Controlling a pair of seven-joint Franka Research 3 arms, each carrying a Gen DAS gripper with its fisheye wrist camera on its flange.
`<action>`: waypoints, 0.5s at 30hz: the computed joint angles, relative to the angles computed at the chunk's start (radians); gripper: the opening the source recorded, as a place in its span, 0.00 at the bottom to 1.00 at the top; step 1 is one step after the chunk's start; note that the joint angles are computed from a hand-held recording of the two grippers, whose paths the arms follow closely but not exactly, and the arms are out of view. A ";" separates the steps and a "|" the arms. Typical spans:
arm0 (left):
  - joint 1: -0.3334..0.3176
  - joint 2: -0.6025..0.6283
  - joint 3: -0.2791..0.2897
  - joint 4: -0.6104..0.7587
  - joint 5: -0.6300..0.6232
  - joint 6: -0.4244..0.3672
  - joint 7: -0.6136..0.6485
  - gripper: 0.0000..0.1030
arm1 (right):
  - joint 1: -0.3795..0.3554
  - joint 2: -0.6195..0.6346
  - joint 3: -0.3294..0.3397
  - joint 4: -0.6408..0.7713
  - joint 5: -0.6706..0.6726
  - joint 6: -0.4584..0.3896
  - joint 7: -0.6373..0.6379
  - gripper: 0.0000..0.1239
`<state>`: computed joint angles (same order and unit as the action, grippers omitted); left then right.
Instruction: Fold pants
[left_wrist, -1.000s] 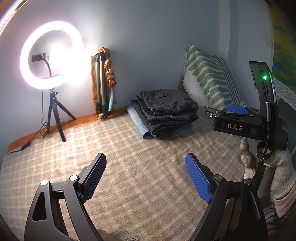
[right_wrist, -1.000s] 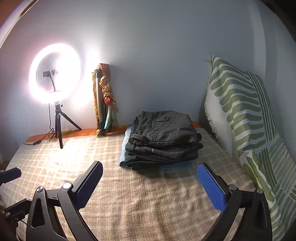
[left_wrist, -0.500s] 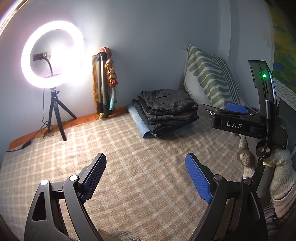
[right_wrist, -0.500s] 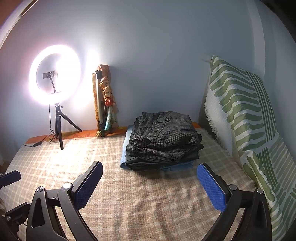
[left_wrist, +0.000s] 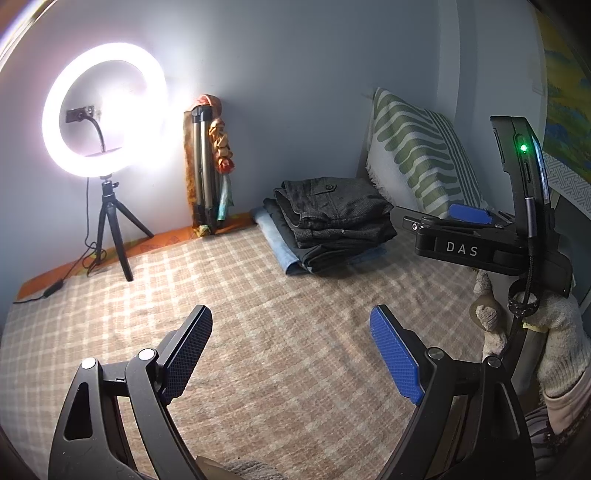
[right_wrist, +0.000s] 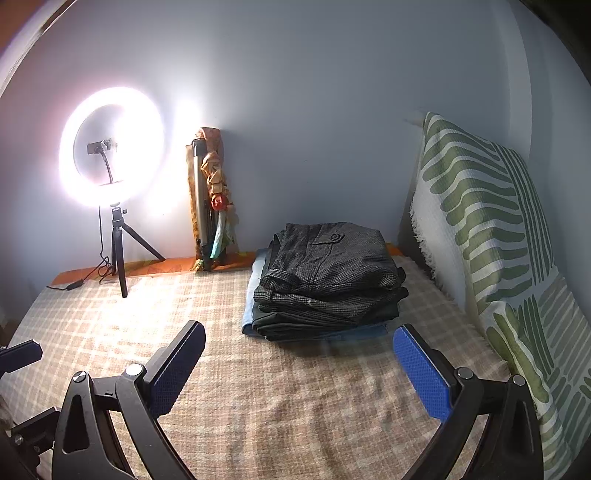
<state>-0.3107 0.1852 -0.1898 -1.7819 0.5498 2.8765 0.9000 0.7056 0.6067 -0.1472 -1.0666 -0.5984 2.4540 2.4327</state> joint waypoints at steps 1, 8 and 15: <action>0.000 0.002 0.000 0.002 0.001 -0.001 0.000 0.85 | 0.000 0.000 0.000 0.001 0.000 0.000 -0.002 0.83; -0.002 0.001 0.004 0.004 0.014 -0.005 -0.015 0.85 | -0.001 0.018 0.004 0.028 0.017 -0.008 -0.027 0.83; -0.001 -0.001 0.004 0.002 0.014 -0.006 -0.020 0.85 | 0.001 0.024 -0.001 0.036 0.025 -0.009 -0.033 0.83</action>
